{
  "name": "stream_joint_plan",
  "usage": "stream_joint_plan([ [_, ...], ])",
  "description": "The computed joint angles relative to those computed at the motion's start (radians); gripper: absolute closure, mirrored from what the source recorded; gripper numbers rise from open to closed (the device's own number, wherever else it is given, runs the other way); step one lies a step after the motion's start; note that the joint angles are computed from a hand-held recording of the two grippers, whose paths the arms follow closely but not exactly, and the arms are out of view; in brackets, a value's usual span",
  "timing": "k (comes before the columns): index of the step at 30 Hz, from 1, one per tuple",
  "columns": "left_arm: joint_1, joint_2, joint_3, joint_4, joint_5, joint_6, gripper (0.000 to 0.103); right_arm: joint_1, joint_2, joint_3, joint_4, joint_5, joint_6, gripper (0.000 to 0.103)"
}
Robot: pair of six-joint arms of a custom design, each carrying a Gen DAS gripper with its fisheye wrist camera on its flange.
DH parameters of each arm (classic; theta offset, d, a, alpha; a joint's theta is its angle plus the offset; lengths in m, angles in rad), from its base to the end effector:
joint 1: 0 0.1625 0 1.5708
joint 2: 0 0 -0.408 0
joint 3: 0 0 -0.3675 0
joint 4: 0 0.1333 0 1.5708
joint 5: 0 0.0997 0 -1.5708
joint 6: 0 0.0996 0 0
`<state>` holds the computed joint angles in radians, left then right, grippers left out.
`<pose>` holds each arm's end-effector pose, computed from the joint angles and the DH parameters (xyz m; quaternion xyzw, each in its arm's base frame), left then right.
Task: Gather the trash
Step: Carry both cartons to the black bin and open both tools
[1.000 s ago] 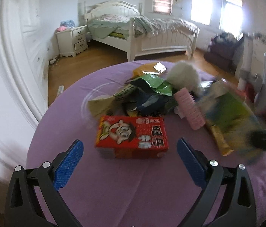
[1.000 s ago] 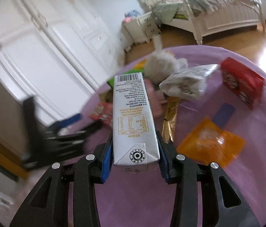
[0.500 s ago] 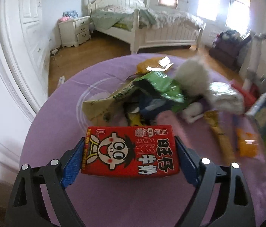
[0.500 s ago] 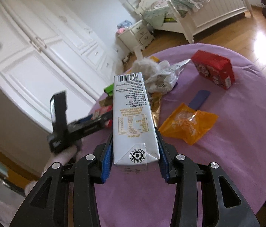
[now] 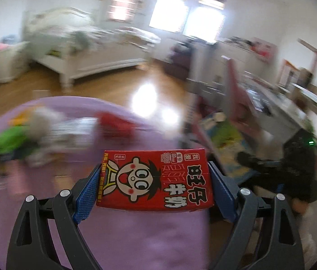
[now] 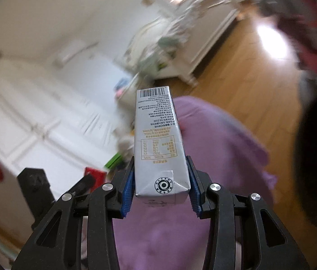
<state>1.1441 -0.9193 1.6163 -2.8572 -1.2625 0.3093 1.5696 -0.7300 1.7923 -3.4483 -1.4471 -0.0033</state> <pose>-0.1263 -0.6729 0.2276 0.2985 0.8983 -0.2951 0.1298 0.1448 -0.6234 0.1184 -0.0255 0.9163 -0.3958 0.0559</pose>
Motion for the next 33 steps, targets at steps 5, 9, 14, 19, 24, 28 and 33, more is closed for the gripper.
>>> stream_joint_plan([
  [5, -0.033, 0.147, -0.103, 0.098, -0.126, -0.013, 0.016, -0.126, -0.111, 0.192, -0.17, -0.049, 0.058, 0.062],
  [9, -0.042, 0.3, -0.249, 0.234, -0.178, -0.03, 0.016, -0.223, -0.152, 0.279, -0.222, -0.077, 0.106, 0.062],
  [14, -0.052, 0.436, -0.383, 0.366, -0.14, -0.055, 0.016, -0.316, -0.152, 0.333, -0.236, -0.048, 0.141, 0.062],
  [19, -0.061, 0.501, -0.473, 0.465, -0.076, -0.046, 0.015, -0.329, -0.14, 0.314, -0.199, -0.057, 0.156, 0.058],
  [24, -0.063, 0.474, -0.448, 0.46, -0.065, -0.046, 0.008, -0.258, -0.124, 0.245, -0.156, -0.154, 0.189, 0.03],
  [28, -0.065, 0.41, -0.389, 0.42, -0.091, -0.04, 0.008, -0.221, -0.121, 0.218, -0.15, -0.204, 0.179, 0.03],
  [33, -0.061, 0.303, -0.289, 0.352, -0.145, -0.05, 0.008, -0.145, -0.094, 0.168, -0.15, -0.274, 0.118, 0.03],
])
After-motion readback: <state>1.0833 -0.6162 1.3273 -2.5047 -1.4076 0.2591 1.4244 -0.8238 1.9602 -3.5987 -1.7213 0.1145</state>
